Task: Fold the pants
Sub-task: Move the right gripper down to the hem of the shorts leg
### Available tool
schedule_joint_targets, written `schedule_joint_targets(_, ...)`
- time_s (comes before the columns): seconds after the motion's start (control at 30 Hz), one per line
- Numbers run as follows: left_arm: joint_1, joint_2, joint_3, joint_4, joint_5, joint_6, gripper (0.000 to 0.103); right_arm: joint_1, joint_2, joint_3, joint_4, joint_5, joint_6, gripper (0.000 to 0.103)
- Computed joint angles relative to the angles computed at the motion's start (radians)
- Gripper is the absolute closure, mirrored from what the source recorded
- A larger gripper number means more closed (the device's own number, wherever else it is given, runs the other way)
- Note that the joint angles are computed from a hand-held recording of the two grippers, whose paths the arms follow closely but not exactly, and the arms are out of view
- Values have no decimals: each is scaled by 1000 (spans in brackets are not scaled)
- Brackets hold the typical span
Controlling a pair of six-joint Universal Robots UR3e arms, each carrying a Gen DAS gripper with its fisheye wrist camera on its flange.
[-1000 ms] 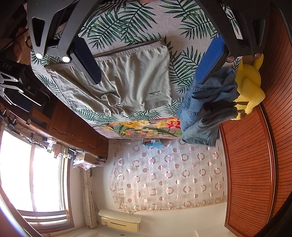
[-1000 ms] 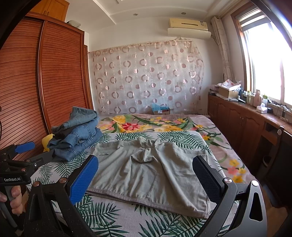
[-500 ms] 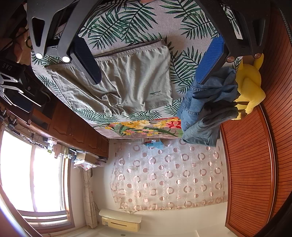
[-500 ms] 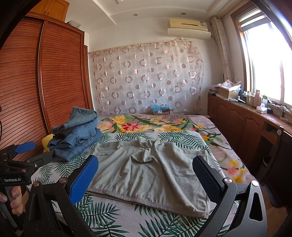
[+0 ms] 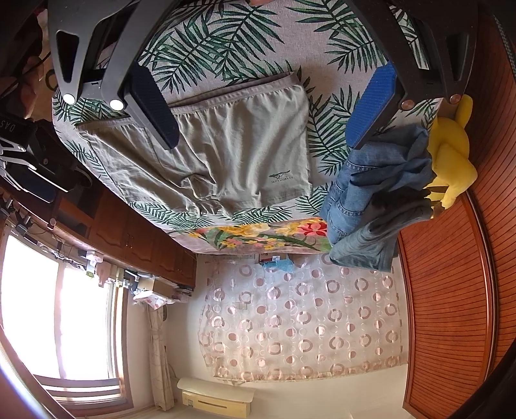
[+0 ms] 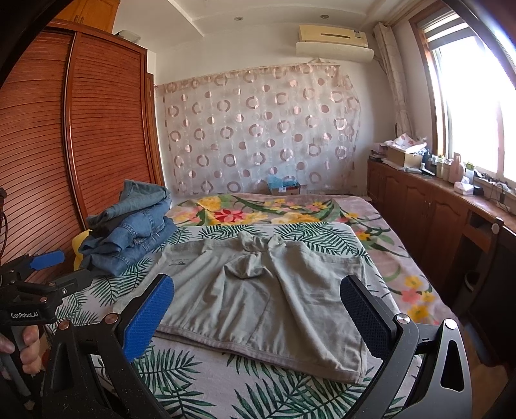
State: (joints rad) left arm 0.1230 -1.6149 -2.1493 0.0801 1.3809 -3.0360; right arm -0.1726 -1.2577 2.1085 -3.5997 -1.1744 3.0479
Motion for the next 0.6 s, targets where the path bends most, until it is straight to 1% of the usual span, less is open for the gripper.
schedule_joint_targets(0.2, -2, -69, 33, -8, -20, 14, 0, -12, 9, -36, 55, -3, -47, 0)
schedule_joint_targets(0.33, -2, -110, 70, -39, -27, 48, 0, -20, 9, -50, 79, -5, -66, 0)
schedule_joint_targets(0.6, 9, -178, 126, -75, -61, 93, 0, -14, 2, -104, 169, -47, -99, 8)
